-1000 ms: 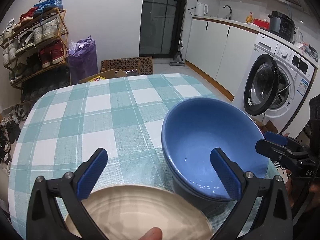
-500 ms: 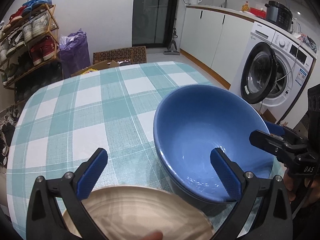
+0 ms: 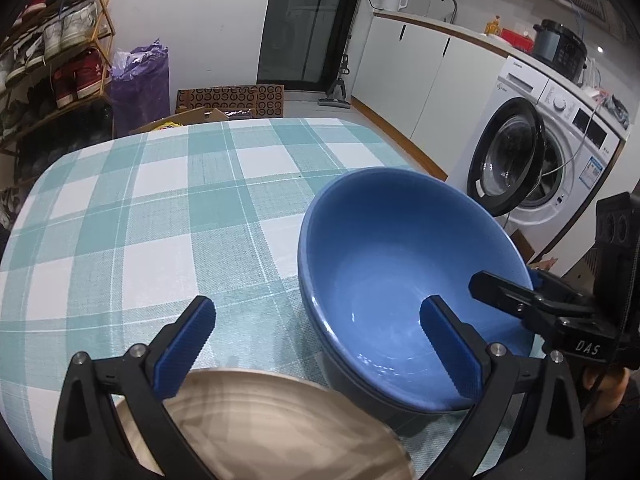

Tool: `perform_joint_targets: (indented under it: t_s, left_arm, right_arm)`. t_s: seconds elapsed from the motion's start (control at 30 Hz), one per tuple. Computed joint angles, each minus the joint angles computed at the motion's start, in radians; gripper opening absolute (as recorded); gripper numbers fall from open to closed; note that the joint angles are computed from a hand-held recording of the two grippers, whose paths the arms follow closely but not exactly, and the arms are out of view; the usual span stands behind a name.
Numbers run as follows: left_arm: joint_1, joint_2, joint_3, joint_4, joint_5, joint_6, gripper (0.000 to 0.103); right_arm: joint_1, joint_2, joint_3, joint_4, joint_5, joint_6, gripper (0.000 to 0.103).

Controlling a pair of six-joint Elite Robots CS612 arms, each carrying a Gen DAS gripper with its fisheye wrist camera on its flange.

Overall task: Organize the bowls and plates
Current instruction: 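Reposition both grippers on the rim of the nested blue bowls and close, then lift the nested blue bowls with both grippers toward the cream plate stack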

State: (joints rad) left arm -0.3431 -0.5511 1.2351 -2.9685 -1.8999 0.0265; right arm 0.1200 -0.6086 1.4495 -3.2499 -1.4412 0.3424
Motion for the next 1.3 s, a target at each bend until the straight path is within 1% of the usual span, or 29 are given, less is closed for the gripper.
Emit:
perform_joint_targets:
  t_s: [0.07, 0.1, 0.13, 0.17, 0.23, 0.3, 0.33, 0.4, 0.47, 0.53, 0.57, 0.77, 1.03, 1.1, 1.3]
  left_arm:
    - [0.001, 0.0, 0.0, 0.001, -0.01, 0.001, 0.101]
    - [0.001, -0.001, 0.001, -0.002, -0.013, 0.002, 0.099]
    - [0.001, -0.001, 0.001, -0.001, -0.019, 0.005, 0.096]
    - [0.002, -0.002, 0.001, 0.004, -0.027, 0.009, 0.09]
    - [0.003, -0.002, -0.001, 0.016, -0.039, 0.014, 0.086]
    - [0.003, -0.003, -0.001, 0.027, -0.051, 0.021, 0.072]
    - [0.003, -0.003, -0.001, 0.034, -0.058, 0.026, 0.068]
    - [0.004, -0.004, 0.0, 0.039, -0.07, 0.035, 0.057]
    - [0.004, -0.006, 0.003, 0.04, -0.076, 0.042, 0.055]
    - [0.004, -0.007, 0.005, 0.037, -0.082, 0.045, 0.053]
    - [0.004, -0.008, 0.005, 0.038, -0.084, 0.047, 0.05]
    - [0.003, -0.01, 0.008, 0.036, -0.073, 0.049, 0.044]
    - [0.003, -0.01, 0.01, 0.033, -0.066, 0.041, 0.041]
    - [0.004, -0.01, 0.01, 0.031, -0.061, 0.039, 0.037]
    - [0.003, -0.013, 0.016, 0.029, -0.055, 0.041, 0.037]
  right_arm:
    - [-0.001, 0.001, 0.001, -0.009, 0.01, 0.001, 0.076]
    - [-0.001, 0.001, 0.002, -0.012, 0.009, 0.001, 0.074]
    - [-0.001, 0.001, 0.0, -0.013, 0.01, 0.0, 0.074]
    - [-0.001, 0.001, 0.0, -0.016, 0.014, -0.001, 0.073]
    - [-0.002, 0.002, 0.0, -0.025, 0.025, -0.005, 0.072]
    - [-0.001, 0.001, 0.003, -0.032, 0.028, -0.01, 0.071]
    - [0.001, 0.001, 0.002, -0.033, 0.028, -0.014, 0.07]
    - [0.002, 0.0, 0.003, -0.033, 0.028, -0.019, 0.069]
    - [0.005, -0.001, 0.002, -0.03, 0.019, -0.023, 0.068]
    - [0.006, -0.002, 0.003, -0.032, 0.018, -0.023, 0.065]
    - [0.007, -0.003, 0.003, -0.034, 0.014, -0.025, 0.064]
    - [0.011, -0.007, 0.006, -0.03, -0.007, -0.024, 0.059]
    - [0.013, -0.008, 0.004, -0.024, -0.021, -0.016, 0.056]
    - [0.012, -0.008, 0.007, -0.028, -0.022, -0.013, 0.055]
    - [0.015, -0.01, 0.011, -0.032, -0.038, -0.027, 0.053]
